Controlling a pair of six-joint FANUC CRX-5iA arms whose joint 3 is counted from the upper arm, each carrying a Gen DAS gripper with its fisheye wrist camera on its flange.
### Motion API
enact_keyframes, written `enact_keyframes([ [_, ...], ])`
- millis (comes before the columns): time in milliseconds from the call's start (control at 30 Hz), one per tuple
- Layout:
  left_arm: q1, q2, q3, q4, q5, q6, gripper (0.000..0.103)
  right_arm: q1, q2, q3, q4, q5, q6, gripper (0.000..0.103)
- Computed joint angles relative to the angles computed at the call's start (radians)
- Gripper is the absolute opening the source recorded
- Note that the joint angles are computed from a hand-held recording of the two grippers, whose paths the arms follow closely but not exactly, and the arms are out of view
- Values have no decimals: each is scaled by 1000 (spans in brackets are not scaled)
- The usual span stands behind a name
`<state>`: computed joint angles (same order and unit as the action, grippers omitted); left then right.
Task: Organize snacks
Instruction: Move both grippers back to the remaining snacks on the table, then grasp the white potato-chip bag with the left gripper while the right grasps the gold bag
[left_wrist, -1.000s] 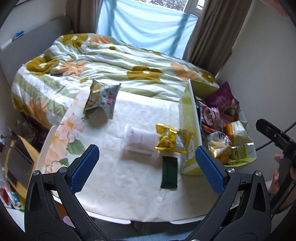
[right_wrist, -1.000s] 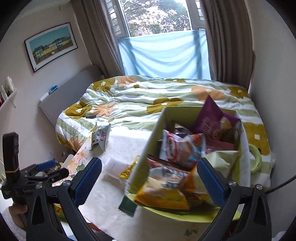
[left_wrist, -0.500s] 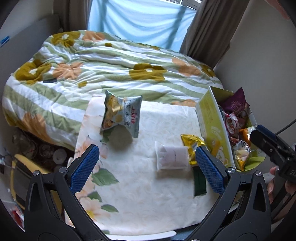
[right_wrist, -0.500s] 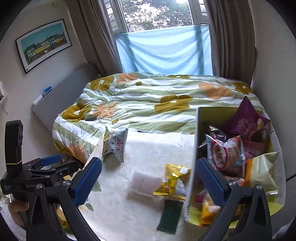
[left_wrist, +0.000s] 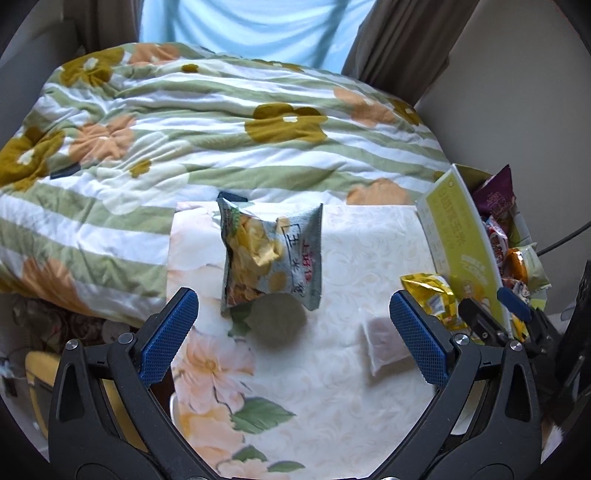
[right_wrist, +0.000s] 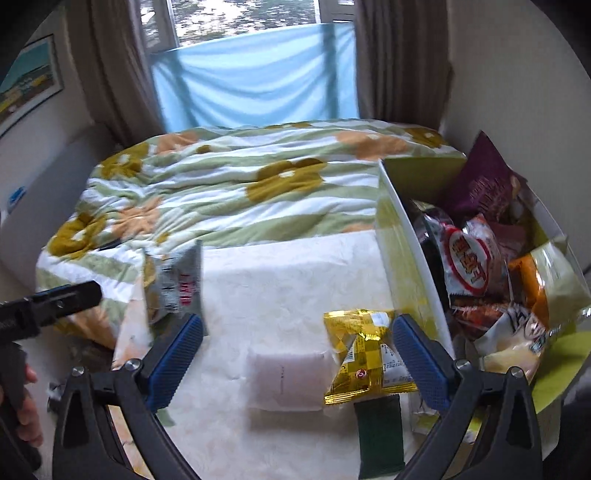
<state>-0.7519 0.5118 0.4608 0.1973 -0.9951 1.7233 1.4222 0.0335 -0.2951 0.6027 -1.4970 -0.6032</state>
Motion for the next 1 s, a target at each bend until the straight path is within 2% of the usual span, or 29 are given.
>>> enact_keyframes([
  [233,32,123,72,55,3,-51,102,-54,129,56,-96,-85,-46,91],
  [333,38,173,109,74,-11,-59,102,-74,183,81,-135,-128,-56,91],
  [533,36,244,176,78,-47,-70,102,-120,225,107,-226,-157,-39,81],
  [800,32,302,230,87,-84,-88,102,-166,224,127,-298,-122,78,79],
  [1000,33,333,259,106,-92,-97,102,-200,216,112,-307,-80,160,73],
])
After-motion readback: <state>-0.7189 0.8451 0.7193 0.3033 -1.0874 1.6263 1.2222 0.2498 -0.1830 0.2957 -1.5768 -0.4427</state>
